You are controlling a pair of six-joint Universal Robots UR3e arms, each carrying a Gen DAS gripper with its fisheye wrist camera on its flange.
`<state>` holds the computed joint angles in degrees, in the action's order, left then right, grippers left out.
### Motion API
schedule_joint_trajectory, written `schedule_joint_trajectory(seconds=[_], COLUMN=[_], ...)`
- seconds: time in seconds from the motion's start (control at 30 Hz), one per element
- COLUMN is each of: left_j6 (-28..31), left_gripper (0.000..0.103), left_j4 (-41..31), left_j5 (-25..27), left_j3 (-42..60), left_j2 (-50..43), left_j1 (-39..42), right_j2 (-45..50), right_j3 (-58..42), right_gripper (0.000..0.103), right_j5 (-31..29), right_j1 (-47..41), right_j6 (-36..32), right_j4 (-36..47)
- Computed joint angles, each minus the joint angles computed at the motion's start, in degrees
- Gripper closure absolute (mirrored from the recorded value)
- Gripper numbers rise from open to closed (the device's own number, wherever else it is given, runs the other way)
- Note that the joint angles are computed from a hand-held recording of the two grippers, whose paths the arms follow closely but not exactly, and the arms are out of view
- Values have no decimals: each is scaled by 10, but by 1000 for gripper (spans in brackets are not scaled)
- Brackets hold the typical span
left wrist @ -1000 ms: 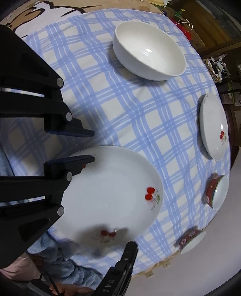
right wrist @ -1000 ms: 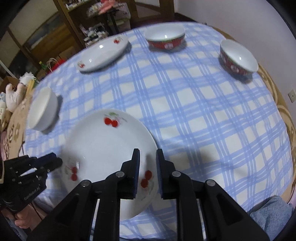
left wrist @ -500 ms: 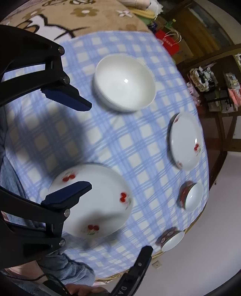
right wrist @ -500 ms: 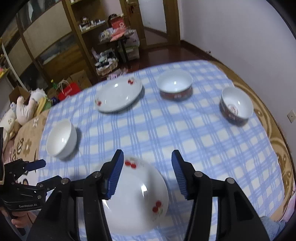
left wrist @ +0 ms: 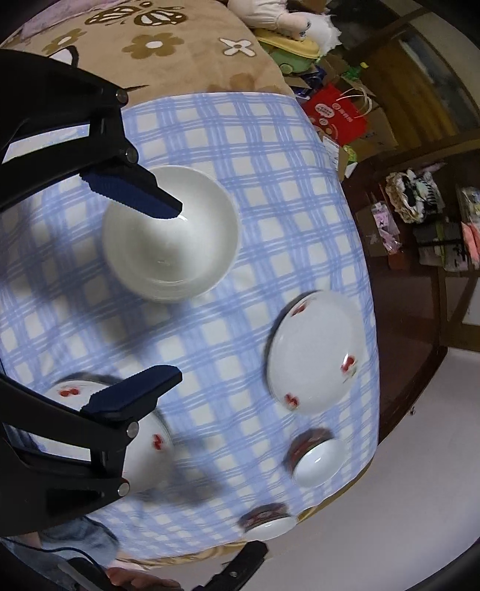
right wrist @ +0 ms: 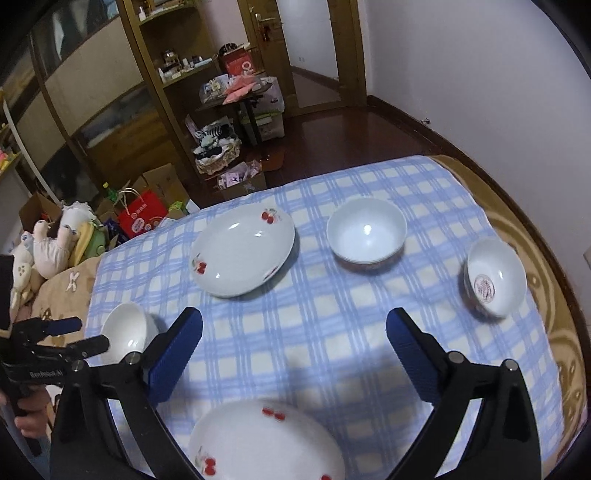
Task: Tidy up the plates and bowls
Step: 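Move both tools toward the smaller cherry plate on the cloth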
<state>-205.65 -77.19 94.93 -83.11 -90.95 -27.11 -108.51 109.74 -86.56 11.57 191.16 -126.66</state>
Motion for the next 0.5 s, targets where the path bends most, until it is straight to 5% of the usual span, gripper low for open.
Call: schedule_joint_trajectory(seconds=[0.33, 0.5], left_j6=[63, 74], left_gripper=[22, 22], left_j4=[22, 81], left_j5=[-45, -22], left_j3=[80, 93], left_j2=[-91, -138], left_j1=[95, 95], right_j2=[193, 260], right_j3=[-132, -146], right_gripper=[0, 0], right_j5=[-8, 10], right_j1=[11, 10], right_j6=[-23, -22], right_j4=[-58, -120])
